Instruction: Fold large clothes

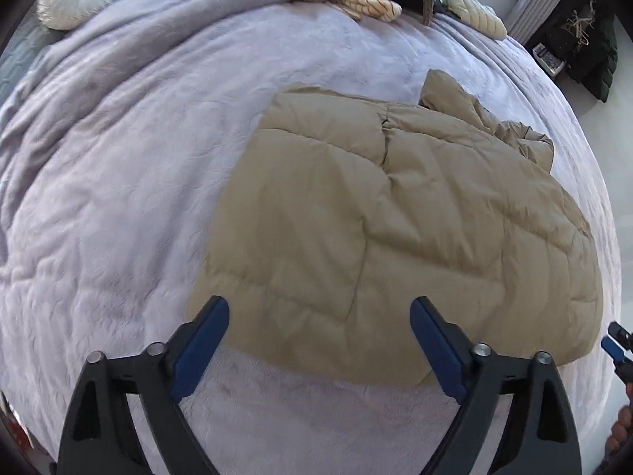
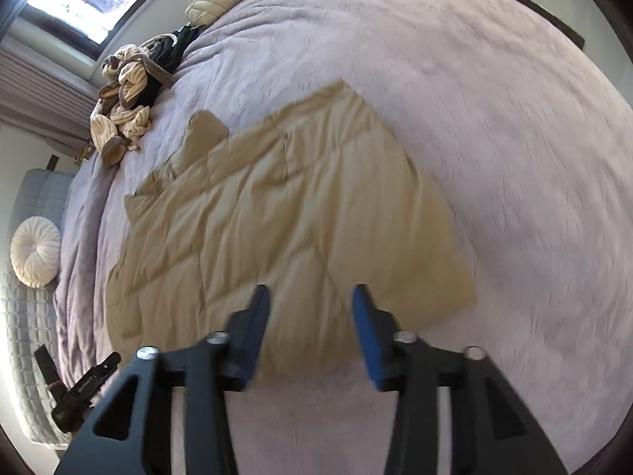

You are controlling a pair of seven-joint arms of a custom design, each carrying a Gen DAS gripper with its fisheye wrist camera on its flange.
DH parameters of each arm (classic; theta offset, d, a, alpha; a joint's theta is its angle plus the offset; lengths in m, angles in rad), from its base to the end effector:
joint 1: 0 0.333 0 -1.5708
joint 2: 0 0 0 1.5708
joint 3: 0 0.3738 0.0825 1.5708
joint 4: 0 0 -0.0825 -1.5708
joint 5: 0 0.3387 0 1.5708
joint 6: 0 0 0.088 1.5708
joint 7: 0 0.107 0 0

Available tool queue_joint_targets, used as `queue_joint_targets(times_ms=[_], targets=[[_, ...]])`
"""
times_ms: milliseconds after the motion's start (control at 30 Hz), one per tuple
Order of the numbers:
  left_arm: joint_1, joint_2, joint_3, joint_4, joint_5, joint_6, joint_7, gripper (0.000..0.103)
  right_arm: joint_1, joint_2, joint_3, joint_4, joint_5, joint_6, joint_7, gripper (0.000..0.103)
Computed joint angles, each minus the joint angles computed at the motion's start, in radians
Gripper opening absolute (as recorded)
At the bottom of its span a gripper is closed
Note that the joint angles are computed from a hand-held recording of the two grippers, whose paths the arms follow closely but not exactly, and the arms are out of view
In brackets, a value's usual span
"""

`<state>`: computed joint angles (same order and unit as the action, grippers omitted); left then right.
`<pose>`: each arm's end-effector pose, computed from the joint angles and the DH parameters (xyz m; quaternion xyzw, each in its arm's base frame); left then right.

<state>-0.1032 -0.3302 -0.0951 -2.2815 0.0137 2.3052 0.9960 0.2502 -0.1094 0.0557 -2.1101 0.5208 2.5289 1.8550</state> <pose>0.4126 -0.0886 0.5936 -0.8118 0.5566 -0.1531 0.0878 0.4902 0.1509 0.5980 -0.5524 0.7701 0.0530 0.3148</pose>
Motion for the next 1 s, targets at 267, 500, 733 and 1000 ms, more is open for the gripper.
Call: queue_joint_targets(times_ms=[267, 500, 733, 1000], targets=[[-0.011, -0.033, -0.011, -0.052, -0.037, -0.011, -0.044, 0.103, 0.031, -0.041, 0.003, -0.084, 0.118, -0.013, -0.035, 0.053], [-0.036, -0.038, 0.019, -0.094, -0.118, 0.000, -0.026, 0.103, 0.075, -0.037, -0.011, -0.145, 0.401, 0.037, -0.185, 0.088], [-0.017, -0.051, 0.017, -0.132, -0.106, 0.011, -0.048, 0.103, 0.083, -0.011, -0.014, -0.192, 0.754, 0.055, -0.337, 0.089], [-0.101, -0.092, 0.158, -0.280, -0.483, 0.235, 0.116, 0.103, 0.061, 0.018, -0.003, -0.186, 0.951, 0.025, -0.484, 0.089]])
